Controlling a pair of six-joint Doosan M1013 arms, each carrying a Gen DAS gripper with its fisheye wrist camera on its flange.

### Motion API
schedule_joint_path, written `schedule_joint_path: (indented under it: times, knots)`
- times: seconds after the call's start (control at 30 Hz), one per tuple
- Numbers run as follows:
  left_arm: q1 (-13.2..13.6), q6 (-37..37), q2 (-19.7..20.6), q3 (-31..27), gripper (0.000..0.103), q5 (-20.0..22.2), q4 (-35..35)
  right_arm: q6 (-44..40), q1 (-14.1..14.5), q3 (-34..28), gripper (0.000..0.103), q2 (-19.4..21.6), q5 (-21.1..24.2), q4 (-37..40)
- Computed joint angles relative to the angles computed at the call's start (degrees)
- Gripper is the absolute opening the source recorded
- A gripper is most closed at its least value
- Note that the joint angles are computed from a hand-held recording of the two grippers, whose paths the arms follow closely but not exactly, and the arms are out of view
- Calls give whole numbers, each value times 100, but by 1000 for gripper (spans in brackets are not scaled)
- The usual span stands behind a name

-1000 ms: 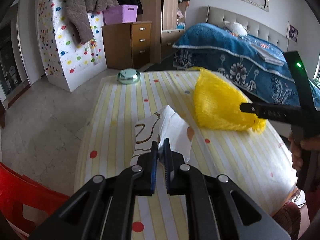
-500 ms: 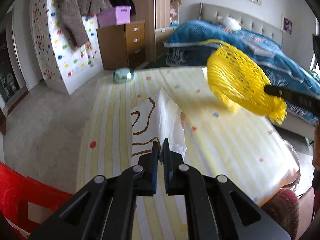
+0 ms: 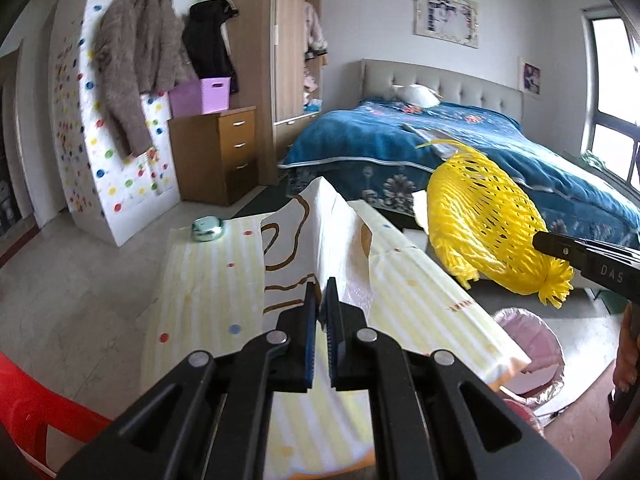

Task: Collect trash
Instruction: 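Carry the paper bag and yellow net with both tools over the pink bin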

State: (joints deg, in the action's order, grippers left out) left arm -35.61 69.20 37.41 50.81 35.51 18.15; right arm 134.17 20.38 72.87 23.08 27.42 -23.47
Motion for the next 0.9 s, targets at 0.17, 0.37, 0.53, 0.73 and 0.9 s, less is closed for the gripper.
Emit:
schedule_joint_path:
  times: [0.17,0.37,0.53,0.73,0.9]
  knots:
    - [-184,803,148,-178,3,96,-619,929,49,388,9,-285,81,-732]
    - [-393,1701,378,-507,3,200,-1298,2270,86,989,9,-644,569,-1794]
    - [-574,2441,586,-818,3,286,-1814,2890,97,1302,9,-836,1047,-1980]
    - [-735,3119,890,-1290,3,525,-2305,3340,-15,1677,9,-1017,1461,-1941]
    - [-851,3434,1272,-1936,3,938,-2566,3451,-224,1999,9,-1107,1428,-1672]
